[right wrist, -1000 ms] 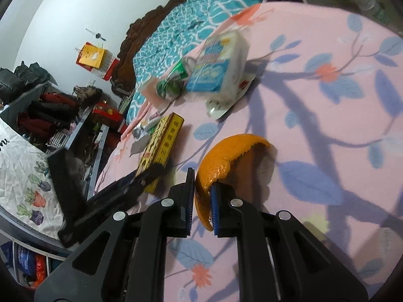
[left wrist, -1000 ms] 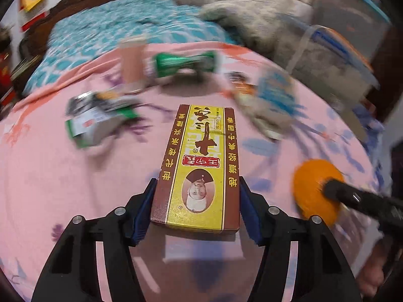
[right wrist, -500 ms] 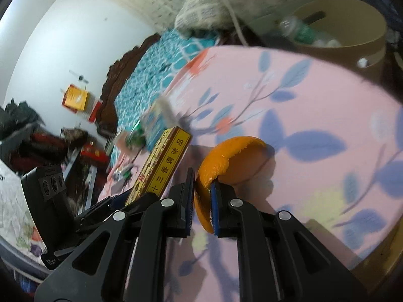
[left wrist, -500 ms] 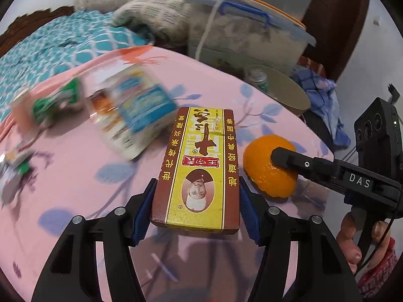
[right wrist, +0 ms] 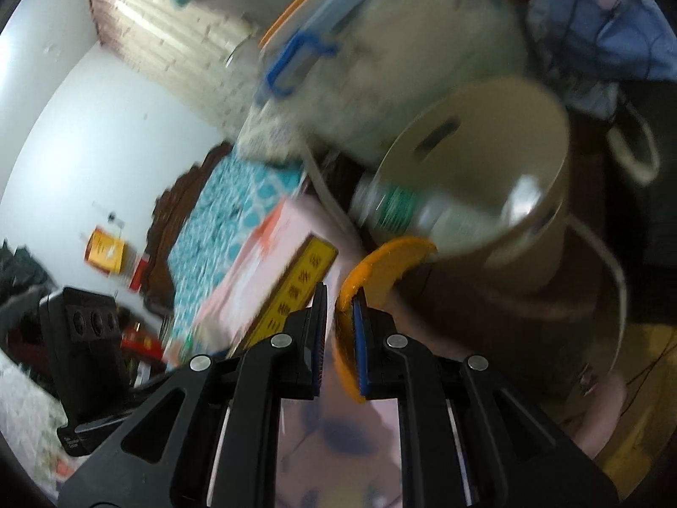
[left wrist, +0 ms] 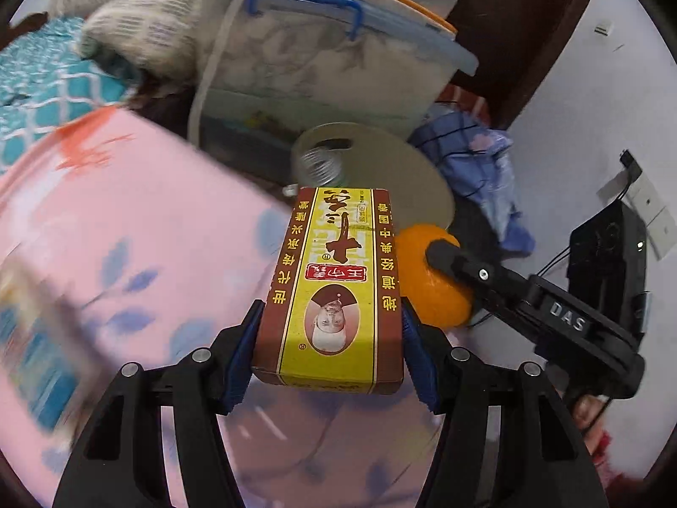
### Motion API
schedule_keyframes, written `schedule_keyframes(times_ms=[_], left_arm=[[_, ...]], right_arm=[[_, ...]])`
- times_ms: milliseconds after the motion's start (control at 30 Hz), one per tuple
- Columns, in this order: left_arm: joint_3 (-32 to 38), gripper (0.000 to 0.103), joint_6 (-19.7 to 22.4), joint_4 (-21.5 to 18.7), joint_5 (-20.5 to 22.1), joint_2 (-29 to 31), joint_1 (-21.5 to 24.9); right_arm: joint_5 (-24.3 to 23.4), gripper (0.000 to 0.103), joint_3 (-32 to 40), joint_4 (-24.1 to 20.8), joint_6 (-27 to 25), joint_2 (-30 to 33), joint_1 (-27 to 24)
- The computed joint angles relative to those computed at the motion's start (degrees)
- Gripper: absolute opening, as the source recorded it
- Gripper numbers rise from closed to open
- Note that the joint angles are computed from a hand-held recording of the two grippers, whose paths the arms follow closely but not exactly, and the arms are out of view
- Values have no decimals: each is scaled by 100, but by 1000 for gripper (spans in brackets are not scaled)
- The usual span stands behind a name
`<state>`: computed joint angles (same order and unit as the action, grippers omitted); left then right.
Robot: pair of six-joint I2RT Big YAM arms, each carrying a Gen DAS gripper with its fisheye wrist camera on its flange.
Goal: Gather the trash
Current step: 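Carry box and orange peel to the wastebasket and open both grippers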
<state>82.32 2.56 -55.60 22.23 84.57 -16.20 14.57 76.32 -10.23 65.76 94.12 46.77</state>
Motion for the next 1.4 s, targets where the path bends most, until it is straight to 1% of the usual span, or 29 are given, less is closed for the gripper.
schedule_keyframes(times_ms=[133,233,267,333,467,533,600,633,700,767,800,833,867,900,1033,1100,1167,1300,1400], left_arm=[[867,58,-271,-225,325,746,-264],[1405,57,-526,-382,426,1221,-401],[1640,57,-634,-451,433,1433,-457],[1830,56,-729,-440,409,1605,-512],[2317,56,-896,-638,254,2030,-642],[2478,56,-955,-765,180,2175,-678],[2523,57,-1002,-821,210,2234,-676],[2534,62,-1001,-811,191,2246,-680],[2363,65,-975,-662,79,2131,-662],[2280,66,-958,-611,44,2069,-636],[2253,69,-968,-603,59,2046,-614],[2205,71,-982,-586,60,2004,-594],[2113,71,-998,-528,49,1931,-566],[2025,71,-996,-471,30,1857,-540],[1570,71,-947,-251,-60,1476,-407],[1226,71,-904,-86,-197,1190,-340],[888,72,-832,71,-442,902,-282],[155,74,-604,401,-1273,275,-224],[-280,74,-401,549,-1679,-113,-146]], right_arm=[[0,14,-110,-68,30,-80,-409],[-36,14,-18,-286,-88,-5,-622],[-76,14,25,-371,-119,33,-694],[-180,15,51,-381,-162,107,-798],[-370,17,188,-571,-263,291,-980],[-502,17,100,-455,-103,281,-1025],[-491,17,-20,-322,-22,228,-1037],[-464,17,-70,-282,-5,195,-1031],[-386,19,-214,-187,73,100,-987],[-333,36,-331,-101,197,31,-931],[-231,64,-380,-103,278,-10,-883],[-106,73,-438,-33,314,-51,-842],[101,74,-486,-9,330,-111,-762],[237,74,-468,-106,311,-151,-693],[428,74,-556,-6,400,-274,-495],[472,74,-564,20,461,-301,-367],[517,74,-538,15,487,-301,-243],[604,74,-386,-66,532,-227,28],[590,74,-246,-136,576,-130,196]])
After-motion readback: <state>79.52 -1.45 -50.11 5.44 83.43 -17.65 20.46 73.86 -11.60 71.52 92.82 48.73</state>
